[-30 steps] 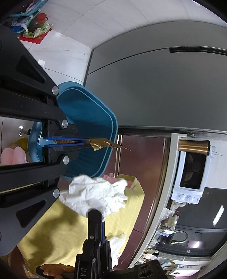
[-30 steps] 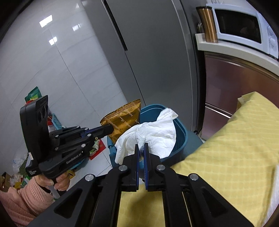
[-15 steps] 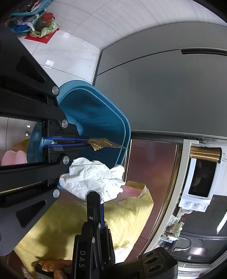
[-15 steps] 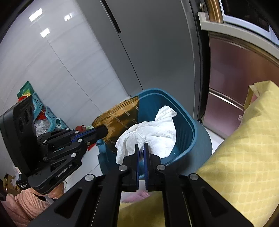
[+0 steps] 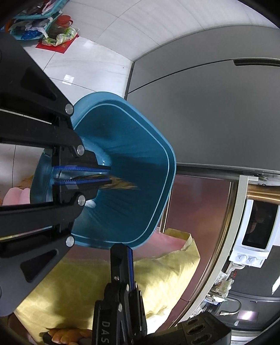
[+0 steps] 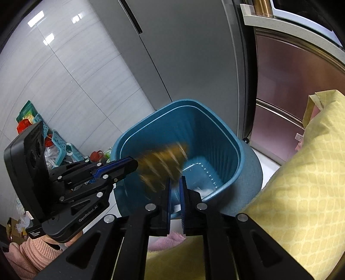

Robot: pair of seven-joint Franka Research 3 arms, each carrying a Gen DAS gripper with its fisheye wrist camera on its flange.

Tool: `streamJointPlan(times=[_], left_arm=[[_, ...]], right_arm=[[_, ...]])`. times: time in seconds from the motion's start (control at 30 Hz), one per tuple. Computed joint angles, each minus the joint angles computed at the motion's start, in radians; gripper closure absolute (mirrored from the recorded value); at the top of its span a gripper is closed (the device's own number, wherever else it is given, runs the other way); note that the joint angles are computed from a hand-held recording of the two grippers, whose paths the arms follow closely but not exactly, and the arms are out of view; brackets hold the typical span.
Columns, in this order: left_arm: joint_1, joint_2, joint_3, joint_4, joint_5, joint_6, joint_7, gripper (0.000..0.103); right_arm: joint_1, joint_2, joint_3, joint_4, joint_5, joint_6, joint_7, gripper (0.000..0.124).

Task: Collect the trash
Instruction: 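Carry wrapper and tissue to the teal bin and open both tools, then move both open tools back over the white foam nets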

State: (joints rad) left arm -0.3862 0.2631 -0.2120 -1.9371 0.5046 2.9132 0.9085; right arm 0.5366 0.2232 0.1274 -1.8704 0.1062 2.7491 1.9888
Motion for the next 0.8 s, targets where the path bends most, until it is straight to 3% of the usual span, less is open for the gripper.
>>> streamJointPlan(times=[0.17, 0.3, 0.37, 0.5, 0.6, 0.7, 0.8], left_arm=[[-0.004, 0.003, -0.001, 0.001, -0.003, 0.0, -0.003, 0.084], [-0.03, -0.015, 0.02, -0.007, 0.054, 0.017, -0.05, 0.079], [-0.032, -0.026, 0.018, -0.015, 0.067, 0.038, -0.064, 0.072], [-0.042, -0.04, 0.003, -0.015, 0.089, 0.071, -0.067, 0.069], [-0.048, -0.043, -0.024, -0.008, 0.082, 0.094, -0.024, 0.067], [-0.034, -0.029, -0.084, 0.012, 0.006, 0.118, 0.079, 0.065], [0.001, 0.01, -0.185, 0.059, -0.125, 0.123, 0.235, 0.062]], right_arm=[[-0.011, -0.029, 0.009, -0.052, 0.036, 0.055, -0.018, 0.114], [-0.003, -0.085, -0.004, -0.124, -0.004, 0.102, 0.015, 0.105], [-0.009, -0.12, -0.001, -0.17, -0.01, 0.138, 0.023, 0.1], [-0.026, -0.238, -0.001, -0.302, -0.12, 0.199, 0.143, 0.095], [-0.095, -0.331, 0.043, -0.392, -0.238, 0.229, 0.275, 0.091], [-0.22, -0.472, 0.129, -0.504, -0.358, 0.22, 0.43, 0.088], [-0.328, -0.608, 0.205, -0.59, -0.393, 0.166, 0.512, 0.083]])
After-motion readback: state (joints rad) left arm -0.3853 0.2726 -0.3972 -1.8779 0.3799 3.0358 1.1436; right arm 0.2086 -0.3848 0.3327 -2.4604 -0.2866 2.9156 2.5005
